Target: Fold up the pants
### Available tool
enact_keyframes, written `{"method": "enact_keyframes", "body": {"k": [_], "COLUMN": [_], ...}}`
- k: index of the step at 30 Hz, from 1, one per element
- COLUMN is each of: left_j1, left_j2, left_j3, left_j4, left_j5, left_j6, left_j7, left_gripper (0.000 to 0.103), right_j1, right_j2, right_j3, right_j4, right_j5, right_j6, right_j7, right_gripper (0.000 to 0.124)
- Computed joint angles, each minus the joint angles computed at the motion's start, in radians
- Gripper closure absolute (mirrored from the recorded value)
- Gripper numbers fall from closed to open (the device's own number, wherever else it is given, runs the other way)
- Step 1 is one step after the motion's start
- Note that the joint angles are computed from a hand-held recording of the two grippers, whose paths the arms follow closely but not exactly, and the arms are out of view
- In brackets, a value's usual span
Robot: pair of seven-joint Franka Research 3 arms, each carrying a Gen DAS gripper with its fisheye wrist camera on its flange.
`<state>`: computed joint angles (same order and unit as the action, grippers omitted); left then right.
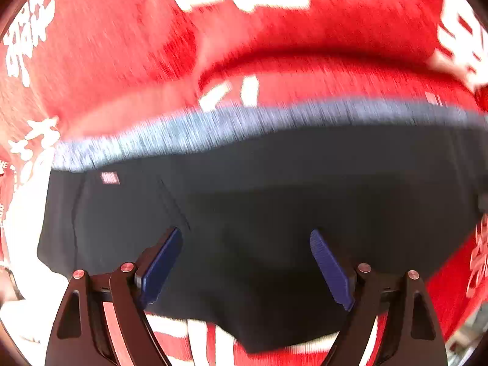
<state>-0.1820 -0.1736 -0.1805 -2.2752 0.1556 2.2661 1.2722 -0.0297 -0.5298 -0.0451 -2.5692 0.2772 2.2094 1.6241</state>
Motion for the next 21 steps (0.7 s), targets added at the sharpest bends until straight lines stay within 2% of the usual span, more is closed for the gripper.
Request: {"method": "enact_keyframes", "body": {"k": [4, 6, 8, 10, 12, 16, 18, 21], "left_j1": [0.021, 0.027, 0.028, 0.032, 0.039, 0.043, 0.035, 0.019], "left_j2": [0.129, 0.179, 0.218, 0.238, 0.248, 0.219, 0.197, 0.135], "left_j3": [-0.006, -0.006, -0.003, 0.004, 0.009, 0.008, -0.001, -0.014], "left_j4": [0.126, 0.155, 0.169, 0.177, 0.190, 0.179, 0.191, 0.169], "left_j5": [0.055, 0.132, 0.145, 0.168, 0.147, 0.136, 0.136, 0.097], "left_j6": [0.016, 0.021, 0.026, 0.041, 0.032, -0.006, -0.050, -0.060], "left_j7": [-0.124, -0.184, -0.215, -0.267, -0.269, -0.260, -0.242, -0.199], "left_gripper": [0.016, 0.016, 0.016, 0.004, 0.002, 0.002, 0.002, 0.002], "right_j1": [0.026, 0.048, 0.050, 0.038, 0.040, 0.007, -0.005, -0.028], "right_j2": [0.109, 0.191, 0.260, 0.336, 0.345, 0.325, 0.298, 0.238], "right_j3": [0.003, 0.003, 0.018, 0.028, 0.002, -0.025, -0.036, -0.048], "right_j4": [0.076, 0.136, 0.184, 0.226, 0.216, 0.216, 0.206, 0.173], "right_j5": [0.012, 0.026, -0.019, -0.102, -0.064, -0.042, -0.038, -0.048], "right_j6": [0.078, 0.127, 0.142, 0.132, 0.190, 0.162, 0.137, 0.093], "right_j7": [-0.045, -0.082, -0.087, -0.059, -0.096, -0.041, -0.049, -0.068], "right_gripper": [0.095, 0.095, 0.090, 0.089, 0.089, 0.089, 0.089, 0.085]}}
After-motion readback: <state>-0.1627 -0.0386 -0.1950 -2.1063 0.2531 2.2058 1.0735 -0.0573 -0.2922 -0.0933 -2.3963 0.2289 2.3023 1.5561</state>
